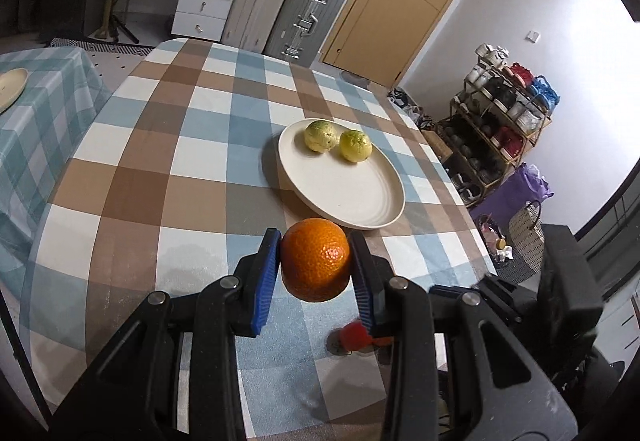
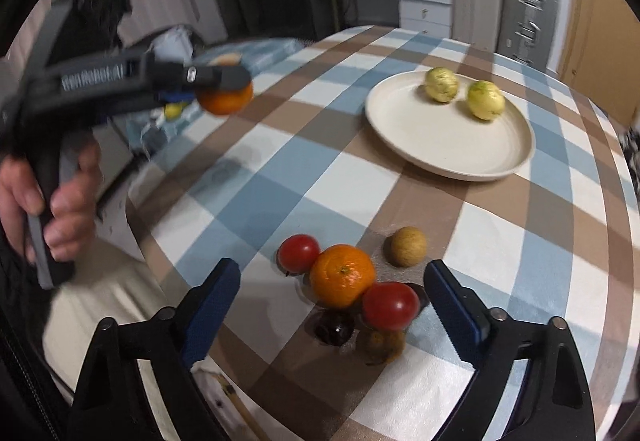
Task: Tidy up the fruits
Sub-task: 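Lift the orange with the left tool while the right tool grasps another orange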
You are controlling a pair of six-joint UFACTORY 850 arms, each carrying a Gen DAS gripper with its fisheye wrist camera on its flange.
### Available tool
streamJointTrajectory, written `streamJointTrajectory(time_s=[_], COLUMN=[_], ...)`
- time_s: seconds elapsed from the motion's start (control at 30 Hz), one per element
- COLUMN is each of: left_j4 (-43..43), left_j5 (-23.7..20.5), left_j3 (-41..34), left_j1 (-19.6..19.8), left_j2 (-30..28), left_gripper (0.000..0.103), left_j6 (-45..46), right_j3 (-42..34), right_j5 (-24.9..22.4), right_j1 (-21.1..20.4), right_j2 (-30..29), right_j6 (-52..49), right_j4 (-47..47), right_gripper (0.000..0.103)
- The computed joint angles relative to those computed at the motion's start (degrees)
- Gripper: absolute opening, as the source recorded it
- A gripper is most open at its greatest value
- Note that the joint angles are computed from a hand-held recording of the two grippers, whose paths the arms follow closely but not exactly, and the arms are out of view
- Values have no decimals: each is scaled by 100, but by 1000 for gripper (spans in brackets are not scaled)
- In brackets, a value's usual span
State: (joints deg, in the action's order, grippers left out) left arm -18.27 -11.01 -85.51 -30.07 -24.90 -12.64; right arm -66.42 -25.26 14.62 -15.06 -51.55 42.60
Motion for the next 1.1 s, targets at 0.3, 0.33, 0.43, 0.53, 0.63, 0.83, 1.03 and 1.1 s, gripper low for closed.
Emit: streamJointTrajectory(time_s=[0.3, 0.33, 0.43, 0.53, 0.63, 0.83, 1.03, 1.1], left_j4=[-1019, -1049, -1027, -1070, -1075, -996, -997, -950], left_j5=[-56, -56, -51, -66, -76, -93, -95, -115], left_j3=[9, 14, 17, 12, -6, -14, 0, -14], left_j1=[6, 3, -9, -11, -3, -15, -15, -14], left_j2=[2, 9, 9, 3, -21, -43, -44, -57], left_gripper=[31, 31, 31, 31, 31, 31, 31, 31], left_j6=[941, 969, 946, 965, 973, 918, 904, 864], right_j3=[-607, -670, -834, -870, -907, -953, -960, -943], right_j5=[-417, -494, -689, -788, -829, -803, -691, -668], right_j1=[341, 359, 435, 484, 514, 532, 476, 443], right_j2=[-429, -476, -594, -624, -674, -763, -778, -772], right_j6=[1235, 1312, 1634, 1546, 1660, 1848, 2064, 1913], right_j4=[-2360, -2505, -3085, -3187, -3359, -3584, -3653, -3471], right_gripper=[85, 80, 78, 78, 67, 62, 43, 43])
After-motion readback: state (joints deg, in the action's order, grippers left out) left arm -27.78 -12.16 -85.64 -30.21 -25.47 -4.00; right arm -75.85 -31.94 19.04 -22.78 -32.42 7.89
